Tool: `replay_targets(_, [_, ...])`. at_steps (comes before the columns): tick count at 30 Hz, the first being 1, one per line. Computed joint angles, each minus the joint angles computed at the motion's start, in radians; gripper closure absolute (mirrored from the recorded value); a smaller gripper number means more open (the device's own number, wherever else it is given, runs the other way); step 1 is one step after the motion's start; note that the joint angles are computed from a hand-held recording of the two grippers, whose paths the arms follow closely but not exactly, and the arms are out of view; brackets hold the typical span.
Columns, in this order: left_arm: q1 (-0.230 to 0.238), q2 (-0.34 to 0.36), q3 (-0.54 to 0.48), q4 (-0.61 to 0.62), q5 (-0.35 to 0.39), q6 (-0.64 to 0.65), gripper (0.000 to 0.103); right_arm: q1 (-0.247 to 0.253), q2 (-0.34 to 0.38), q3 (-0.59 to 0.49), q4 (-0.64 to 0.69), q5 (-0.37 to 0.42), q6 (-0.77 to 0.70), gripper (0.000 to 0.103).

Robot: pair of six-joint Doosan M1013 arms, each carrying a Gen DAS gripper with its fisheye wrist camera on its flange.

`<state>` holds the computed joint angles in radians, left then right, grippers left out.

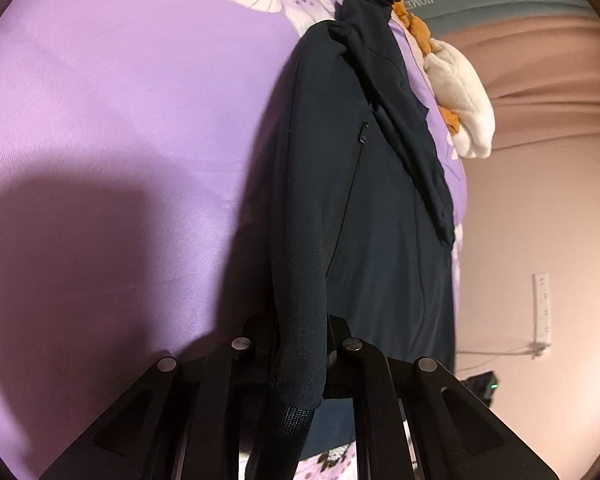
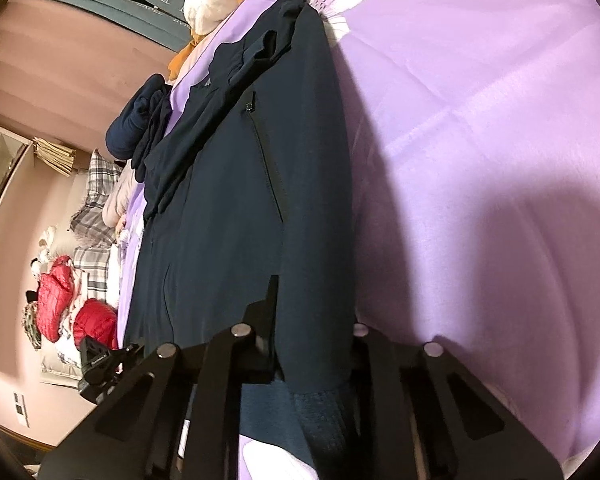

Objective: Fold large clothes
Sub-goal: 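Grasp the ribbed jacket hem with the left gripper while the right gripper grasps it too, then lift the held hem with both grippers toward the jacket collar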

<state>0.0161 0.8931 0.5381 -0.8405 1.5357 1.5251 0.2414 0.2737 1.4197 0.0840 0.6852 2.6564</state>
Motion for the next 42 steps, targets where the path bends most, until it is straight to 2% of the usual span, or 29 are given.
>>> replay_targets(4, [-0.025, -0.031, -0.005, 0.117, -0.046, 0.090, 0.096, 0.002, -0.004, -0.006, -0.002, -0.012, -0.018, 0.089])
replay_targets(10, [-0.055, -0.106, 0.060, 0.202, -0.168, 0.263, 0.096, 0.011, -0.008, -0.022, -0.021, -0.056, -0.032, 0.090])
replay_targets(16, [-0.076, -0.152, 0.120, 0.249, -0.244, 0.343, 0.096, 0.017, -0.009, -0.029, -0.018, -0.096, -0.059, 0.091])
replay_targets(22, [-0.081, -0.178, 0.152, 0.259, -0.294, 0.383, 0.096, 0.016, -0.016, -0.017, -0.007, -0.118, -0.060, 0.091])
replay_targets(42, [-0.085, -0.232, 0.214, 0.222, -0.371, 0.474, 0.097, 0.014, -0.042, 0.001, 0.047, -0.177, -0.123, 0.091])
